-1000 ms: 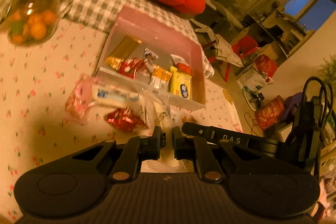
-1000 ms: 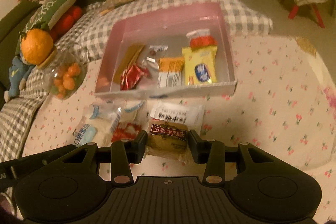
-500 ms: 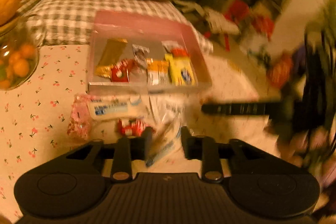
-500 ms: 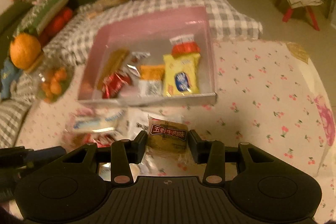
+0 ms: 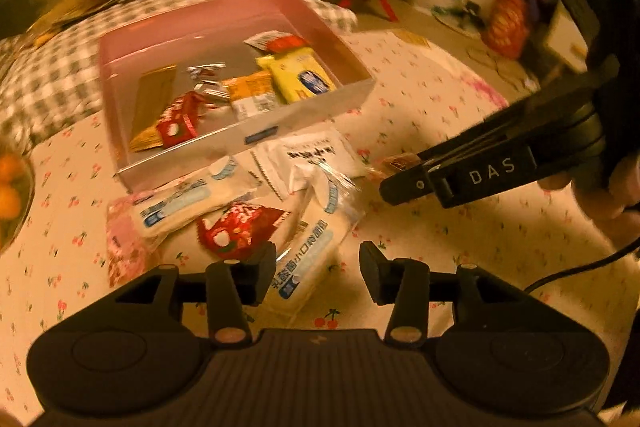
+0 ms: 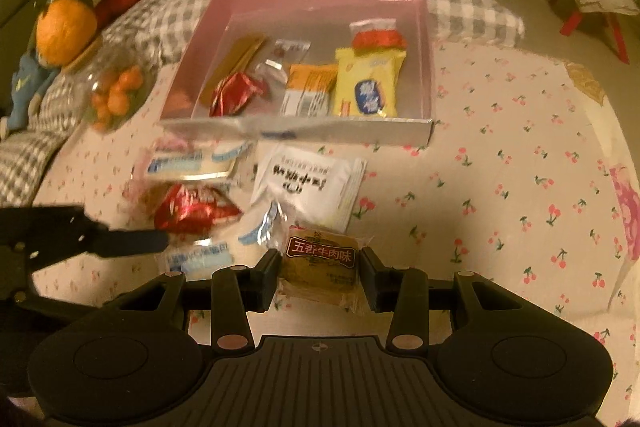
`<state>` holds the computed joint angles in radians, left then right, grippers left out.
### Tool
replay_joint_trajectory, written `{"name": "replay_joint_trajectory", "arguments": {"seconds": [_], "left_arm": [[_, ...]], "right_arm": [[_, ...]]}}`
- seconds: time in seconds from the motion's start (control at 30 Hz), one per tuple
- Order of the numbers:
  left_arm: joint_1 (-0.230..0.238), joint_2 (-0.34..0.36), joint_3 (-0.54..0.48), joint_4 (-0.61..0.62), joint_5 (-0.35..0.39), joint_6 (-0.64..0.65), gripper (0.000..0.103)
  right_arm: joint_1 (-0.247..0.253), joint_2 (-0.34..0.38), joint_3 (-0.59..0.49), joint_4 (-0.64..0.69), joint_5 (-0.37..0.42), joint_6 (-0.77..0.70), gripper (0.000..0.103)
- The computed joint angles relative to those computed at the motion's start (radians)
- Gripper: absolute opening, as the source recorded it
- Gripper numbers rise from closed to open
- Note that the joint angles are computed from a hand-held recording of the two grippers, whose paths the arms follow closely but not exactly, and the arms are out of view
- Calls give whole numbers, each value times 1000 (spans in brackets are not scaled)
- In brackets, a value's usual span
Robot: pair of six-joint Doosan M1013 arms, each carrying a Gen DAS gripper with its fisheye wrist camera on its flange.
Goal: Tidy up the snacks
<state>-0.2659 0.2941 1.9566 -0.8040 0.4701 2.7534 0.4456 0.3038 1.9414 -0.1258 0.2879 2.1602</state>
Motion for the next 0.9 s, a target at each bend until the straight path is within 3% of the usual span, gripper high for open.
{"name": "replay_joint_trajectory", "arguments": {"seconds": [0.23,0.4,0.7,0.77,0.8,0.9], "left_arm": [[-26,27,-35,212,10,-80,50],[-44,43,-65,377,19,-190,49],[-65,51,-63,495,-1,-230,49],[-65,50,-64,500,1,-234,42],[-67,49,-62,518,-9,-255,31],[-67,45,-58,541,-29,-288,25]], "right_arm": [[11,10,-9,19,31,-69,41],[12,10,-9,53,28,-116,41],[8,10,-8,82,27,-146,41],[7,10,-7,73,28,-136,41],[7,9,-7,66,28,-129,41],[6,8,-5,50,29,-108,41]]}}
